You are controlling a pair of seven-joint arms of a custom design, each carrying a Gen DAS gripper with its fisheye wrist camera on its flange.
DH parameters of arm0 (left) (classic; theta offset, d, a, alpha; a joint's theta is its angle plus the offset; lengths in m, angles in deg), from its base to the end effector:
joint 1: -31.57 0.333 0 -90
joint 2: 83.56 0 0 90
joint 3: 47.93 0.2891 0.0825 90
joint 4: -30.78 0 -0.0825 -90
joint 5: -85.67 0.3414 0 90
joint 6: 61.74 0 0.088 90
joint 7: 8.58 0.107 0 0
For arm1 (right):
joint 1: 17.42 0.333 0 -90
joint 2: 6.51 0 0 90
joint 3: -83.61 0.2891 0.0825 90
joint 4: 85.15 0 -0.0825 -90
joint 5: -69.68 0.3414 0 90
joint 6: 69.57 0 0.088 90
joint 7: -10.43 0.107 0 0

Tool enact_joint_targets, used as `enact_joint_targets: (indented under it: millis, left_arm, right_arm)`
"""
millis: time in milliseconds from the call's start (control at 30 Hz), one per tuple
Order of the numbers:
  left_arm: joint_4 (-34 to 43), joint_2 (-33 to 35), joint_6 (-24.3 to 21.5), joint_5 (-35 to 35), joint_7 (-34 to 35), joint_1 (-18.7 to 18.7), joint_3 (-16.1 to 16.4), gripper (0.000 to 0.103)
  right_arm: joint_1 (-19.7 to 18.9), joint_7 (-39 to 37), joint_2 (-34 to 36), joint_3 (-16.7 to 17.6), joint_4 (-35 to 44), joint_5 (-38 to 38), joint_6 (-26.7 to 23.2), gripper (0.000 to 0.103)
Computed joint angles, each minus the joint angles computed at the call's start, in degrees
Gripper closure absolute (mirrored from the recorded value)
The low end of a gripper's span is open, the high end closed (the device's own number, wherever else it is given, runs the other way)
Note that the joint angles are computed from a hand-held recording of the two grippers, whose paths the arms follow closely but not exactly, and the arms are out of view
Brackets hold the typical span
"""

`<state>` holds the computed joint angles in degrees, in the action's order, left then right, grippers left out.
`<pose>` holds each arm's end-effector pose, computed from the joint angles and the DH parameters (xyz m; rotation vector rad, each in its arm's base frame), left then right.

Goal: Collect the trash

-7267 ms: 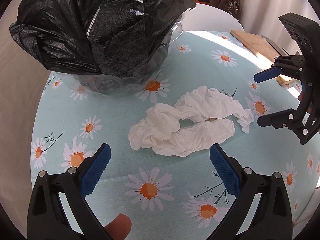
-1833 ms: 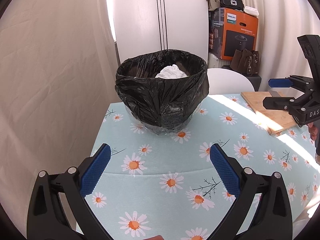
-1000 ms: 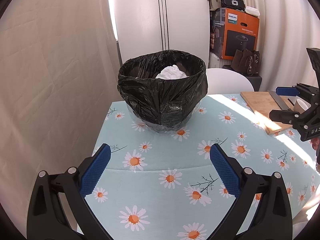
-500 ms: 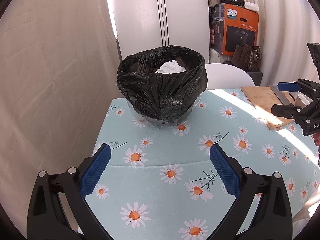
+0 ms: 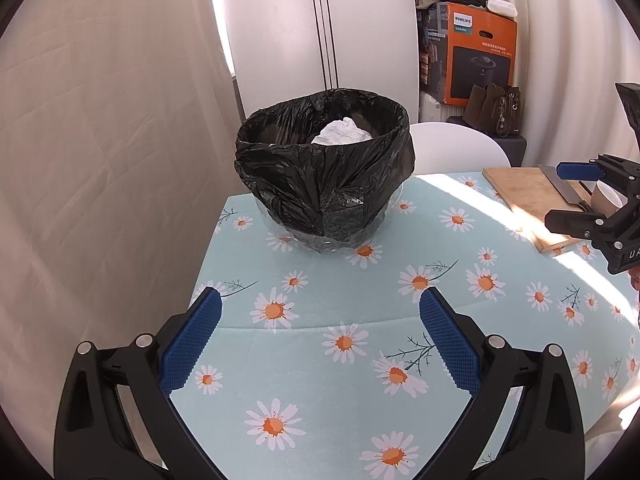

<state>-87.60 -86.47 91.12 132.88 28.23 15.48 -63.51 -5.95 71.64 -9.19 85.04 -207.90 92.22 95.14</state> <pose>0.4492 -0.3052 0.5121 -1.4770 1.9054 -0.7346 0.5325 0.0999 0.5079 -2.0104 1.3471 -0.5936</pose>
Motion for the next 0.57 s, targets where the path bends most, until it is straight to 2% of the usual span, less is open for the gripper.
enact_joint_targets:
  millis: [400,567]
  left_arm:
    - [-0.27,-0.97,0.41,-2.07,2.02,0.13,0.06,0.006]
    - [0.06,-1.49,0.24,-0.73,0.95,0.39,-0.36,0.006]
  right_arm:
    - [0.23,-1.43,-0.53,-0.07,-0.18,1.08,-0.76,0.008]
    - [0.33,-2.25,-0.60,-0.12,-0.30,1.90,-0.82,0.008]
